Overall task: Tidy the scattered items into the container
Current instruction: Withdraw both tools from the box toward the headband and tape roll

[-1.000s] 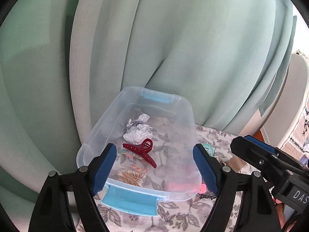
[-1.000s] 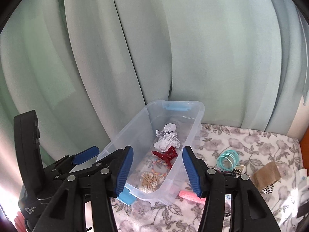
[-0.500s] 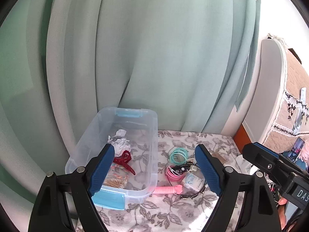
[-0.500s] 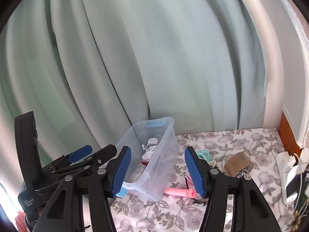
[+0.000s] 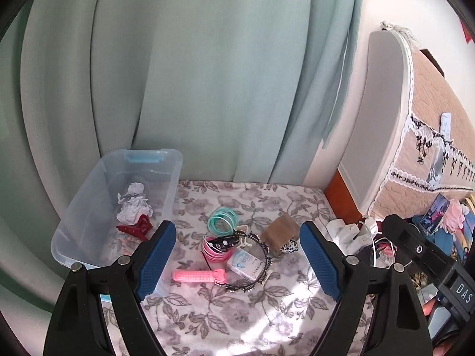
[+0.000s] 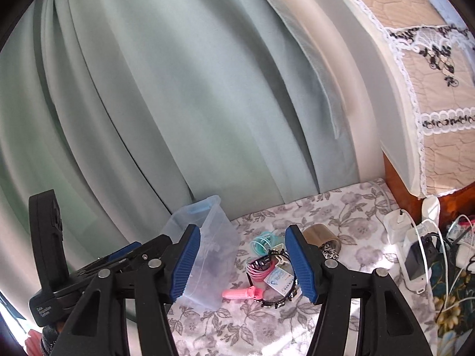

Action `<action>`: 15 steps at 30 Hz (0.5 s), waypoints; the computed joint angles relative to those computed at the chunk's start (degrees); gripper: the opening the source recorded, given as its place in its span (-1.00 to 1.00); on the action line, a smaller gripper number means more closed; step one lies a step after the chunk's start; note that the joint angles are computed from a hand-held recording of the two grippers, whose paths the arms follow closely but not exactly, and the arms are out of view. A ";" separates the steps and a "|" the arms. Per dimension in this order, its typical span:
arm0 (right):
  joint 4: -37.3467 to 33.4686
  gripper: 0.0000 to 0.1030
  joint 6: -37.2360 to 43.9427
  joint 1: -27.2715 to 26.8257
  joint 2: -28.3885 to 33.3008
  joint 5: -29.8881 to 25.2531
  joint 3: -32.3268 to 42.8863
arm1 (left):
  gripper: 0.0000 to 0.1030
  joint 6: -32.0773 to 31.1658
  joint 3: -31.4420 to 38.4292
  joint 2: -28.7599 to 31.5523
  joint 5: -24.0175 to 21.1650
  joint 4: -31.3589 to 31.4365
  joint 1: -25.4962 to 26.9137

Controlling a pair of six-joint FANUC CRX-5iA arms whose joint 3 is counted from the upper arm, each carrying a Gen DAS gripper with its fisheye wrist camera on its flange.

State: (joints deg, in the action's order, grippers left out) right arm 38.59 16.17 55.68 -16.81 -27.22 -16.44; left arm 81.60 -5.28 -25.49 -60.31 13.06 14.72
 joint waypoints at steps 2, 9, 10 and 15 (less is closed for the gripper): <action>-0.62 0.24 -0.40 -0.72 -0.73 0.31 -0.89 | 0.67 1.80 0.77 1.01 -0.99 -1.57 -1.85; -3.78 0.25 0.99 -2.12 -0.82 0.56 -1.47 | 0.67 4.66 4.02 4.69 -2.84 -8.11 -9.50; -4.23 0.24 1.26 -2.31 -0.69 0.50 -1.42 | 0.67 4.52 4.06 5.07 -2.94 -8.10 -9.80; -8.25 0.25 3.23 -3.41 0.26 -0.17 -0.93 | 0.67 5.40 4.49 7.39 -4.53 -8.56 -10.45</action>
State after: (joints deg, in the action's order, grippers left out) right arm 30.34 19.40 52.27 -16.55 -27.40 -17.38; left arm 86.99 -0.78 -18.11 -64.84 4.50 4.28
